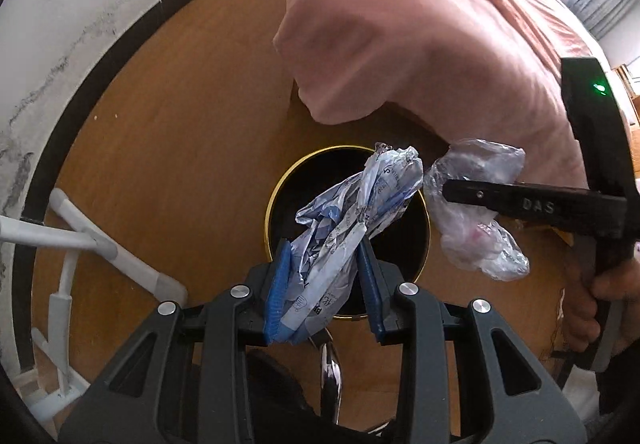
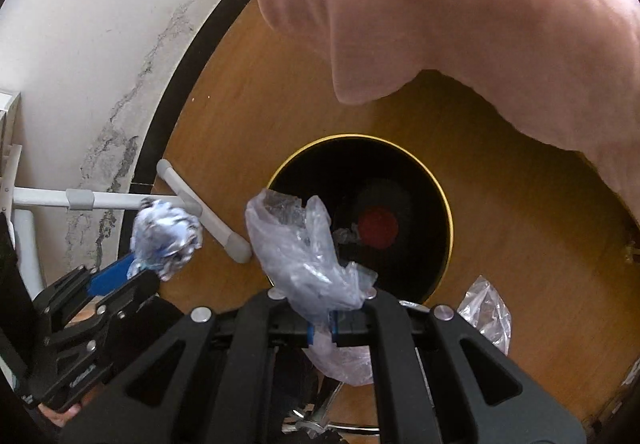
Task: Collect trash
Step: 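Carry the plastic bag and wrapper to the bin and release both, then grasp the blue-white snack bag with the right tool while the left grasps the white mask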
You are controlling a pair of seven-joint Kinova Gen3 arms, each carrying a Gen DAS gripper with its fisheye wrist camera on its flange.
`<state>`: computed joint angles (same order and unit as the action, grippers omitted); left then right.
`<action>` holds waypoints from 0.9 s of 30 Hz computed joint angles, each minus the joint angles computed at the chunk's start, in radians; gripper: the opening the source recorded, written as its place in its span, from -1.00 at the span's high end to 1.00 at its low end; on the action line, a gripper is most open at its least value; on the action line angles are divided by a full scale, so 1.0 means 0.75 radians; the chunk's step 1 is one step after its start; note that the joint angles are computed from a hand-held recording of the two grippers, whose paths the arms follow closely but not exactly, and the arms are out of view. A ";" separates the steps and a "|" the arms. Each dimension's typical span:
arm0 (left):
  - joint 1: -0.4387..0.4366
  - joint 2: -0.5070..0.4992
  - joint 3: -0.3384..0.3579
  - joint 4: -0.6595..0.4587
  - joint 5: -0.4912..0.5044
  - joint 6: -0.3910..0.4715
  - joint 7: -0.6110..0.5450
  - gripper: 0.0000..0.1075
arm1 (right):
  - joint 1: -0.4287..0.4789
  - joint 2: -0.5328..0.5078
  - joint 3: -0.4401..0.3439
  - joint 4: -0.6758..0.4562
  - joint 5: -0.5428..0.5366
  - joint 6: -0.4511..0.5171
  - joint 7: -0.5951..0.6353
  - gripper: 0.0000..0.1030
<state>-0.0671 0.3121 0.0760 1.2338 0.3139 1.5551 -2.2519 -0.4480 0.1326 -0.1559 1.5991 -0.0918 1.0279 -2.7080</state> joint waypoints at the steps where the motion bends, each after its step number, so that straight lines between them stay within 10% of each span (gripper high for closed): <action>1: 0.007 0.006 0.003 -0.008 -0.003 0.009 0.007 0.39 | 0.000 -0.003 0.000 0.011 0.000 -0.017 -0.003 0.89; 9: 0.049 0.040 0.024 -0.067 -0.003 0.049 0.031 0.35 | 0.001 -0.031 -0.002 0.006 0.005 -0.041 -0.040 0.85; 13: 0.059 0.027 0.023 -0.041 -0.008 0.040 0.044 0.20 | -0.026 -0.047 -0.016 -0.033 0.088 0.017 -0.108 -0.41; 14: 0.068 0.018 0.025 -0.029 -0.017 0.030 0.040 0.05 | -0.060 -0.064 -0.003 -0.039 0.132 0.028 -0.140 -0.47; 27: -0.039 -0.136 -0.002 -0.088 0.137 0.147 -0.058 -0.55 | -0.117 -0.178 -0.114 -0.211 0.352 0.311 -0.310 -0.53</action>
